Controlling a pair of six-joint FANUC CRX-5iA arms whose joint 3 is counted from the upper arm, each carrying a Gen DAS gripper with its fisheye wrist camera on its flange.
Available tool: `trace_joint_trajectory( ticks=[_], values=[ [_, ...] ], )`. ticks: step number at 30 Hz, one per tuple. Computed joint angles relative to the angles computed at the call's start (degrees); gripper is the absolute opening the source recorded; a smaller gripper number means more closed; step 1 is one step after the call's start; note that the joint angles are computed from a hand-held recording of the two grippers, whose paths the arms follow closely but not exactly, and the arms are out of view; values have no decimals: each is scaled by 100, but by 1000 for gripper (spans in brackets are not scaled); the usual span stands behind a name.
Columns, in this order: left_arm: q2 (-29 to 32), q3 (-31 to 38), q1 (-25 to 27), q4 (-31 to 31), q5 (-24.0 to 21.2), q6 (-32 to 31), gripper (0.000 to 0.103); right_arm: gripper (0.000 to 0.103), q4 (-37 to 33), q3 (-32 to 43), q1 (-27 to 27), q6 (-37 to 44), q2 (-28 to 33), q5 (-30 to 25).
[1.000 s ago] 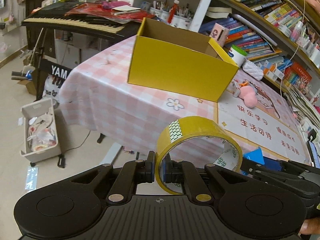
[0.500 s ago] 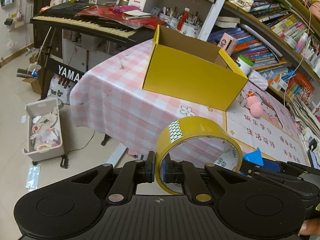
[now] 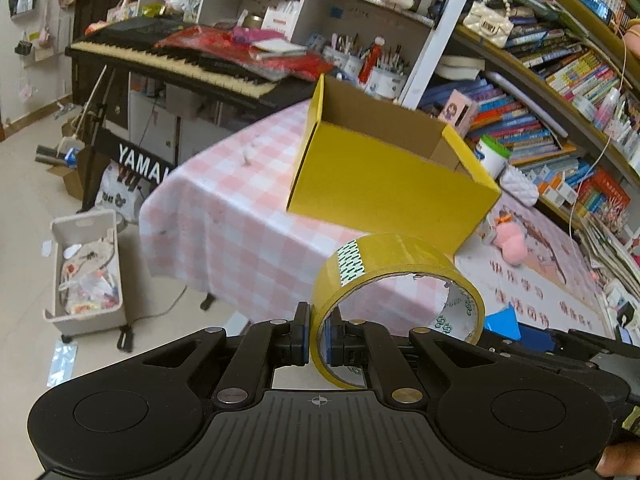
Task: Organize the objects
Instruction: 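Carry the tape roll and blue cap over the yellow box with both grippers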
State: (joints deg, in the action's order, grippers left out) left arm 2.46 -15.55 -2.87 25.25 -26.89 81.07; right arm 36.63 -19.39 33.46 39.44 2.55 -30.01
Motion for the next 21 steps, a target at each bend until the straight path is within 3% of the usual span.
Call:
trace_joint_trajectory(
  ticks=[6, 13, 18, 21],
  values=[
    [285, 445, -89, -20, 329, 28, 6, 39, 986, -40, -298, -701, 141, 584],
    [877, 1268, -199, -29, 698, 99, 6, 39, 1940, 518, -887, -1300, 597, 1323],
    [1430, 2167, -291, -782, 564, 833, 6, 39, 1658, 1245, -1141, -819, 1084, 1573],
    [1765, 2730, -357, -1258, 328, 1336, 6, 39, 980, 1800, -1190, 11, 1415, 1503]
  ],
)
